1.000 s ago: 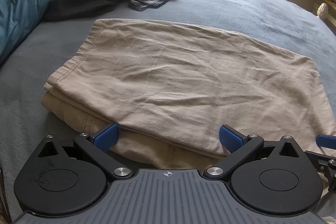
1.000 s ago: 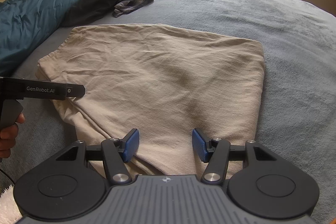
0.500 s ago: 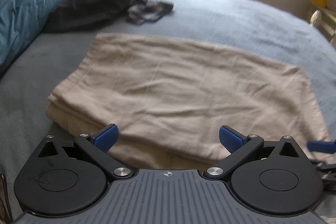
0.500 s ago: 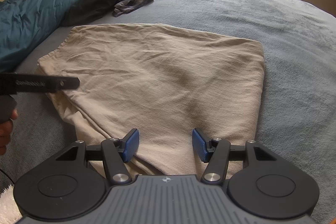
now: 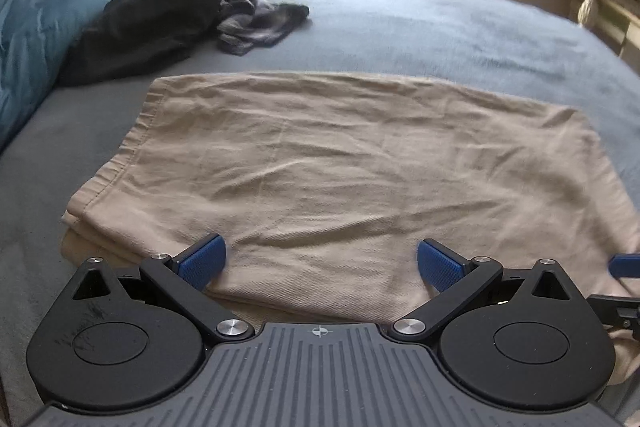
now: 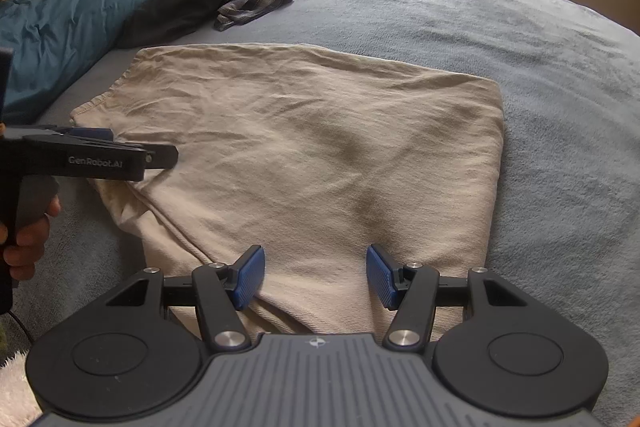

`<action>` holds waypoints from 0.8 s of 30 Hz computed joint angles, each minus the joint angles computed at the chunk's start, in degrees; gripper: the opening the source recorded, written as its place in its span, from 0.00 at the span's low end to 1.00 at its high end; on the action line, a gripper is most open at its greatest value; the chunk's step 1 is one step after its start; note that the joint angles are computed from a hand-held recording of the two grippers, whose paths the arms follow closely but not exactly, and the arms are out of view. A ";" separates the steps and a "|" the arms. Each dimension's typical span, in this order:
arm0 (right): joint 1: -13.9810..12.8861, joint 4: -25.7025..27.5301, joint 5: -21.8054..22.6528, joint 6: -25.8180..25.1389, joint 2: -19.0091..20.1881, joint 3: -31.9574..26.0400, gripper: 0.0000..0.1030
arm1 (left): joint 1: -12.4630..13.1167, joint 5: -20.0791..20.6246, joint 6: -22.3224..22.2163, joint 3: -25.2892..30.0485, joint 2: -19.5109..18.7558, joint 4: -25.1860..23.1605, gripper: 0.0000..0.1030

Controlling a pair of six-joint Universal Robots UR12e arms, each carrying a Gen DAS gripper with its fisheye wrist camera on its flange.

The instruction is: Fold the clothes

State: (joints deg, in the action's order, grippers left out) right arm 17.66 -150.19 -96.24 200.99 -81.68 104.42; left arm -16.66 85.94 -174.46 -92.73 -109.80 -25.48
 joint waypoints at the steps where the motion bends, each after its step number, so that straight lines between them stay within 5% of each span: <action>1: 0.00 0.06 0.00 -0.02 0.03 -0.06 0.57 | -0.03 0.10 0.23 0.07 -0.01 -0.18 1.00; 24: -0.01 0.20 0.02 -0.17 0.18 -0.22 0.57 | 0.06 0.02 -0.19 0.77 -0.18 -2.00 1.00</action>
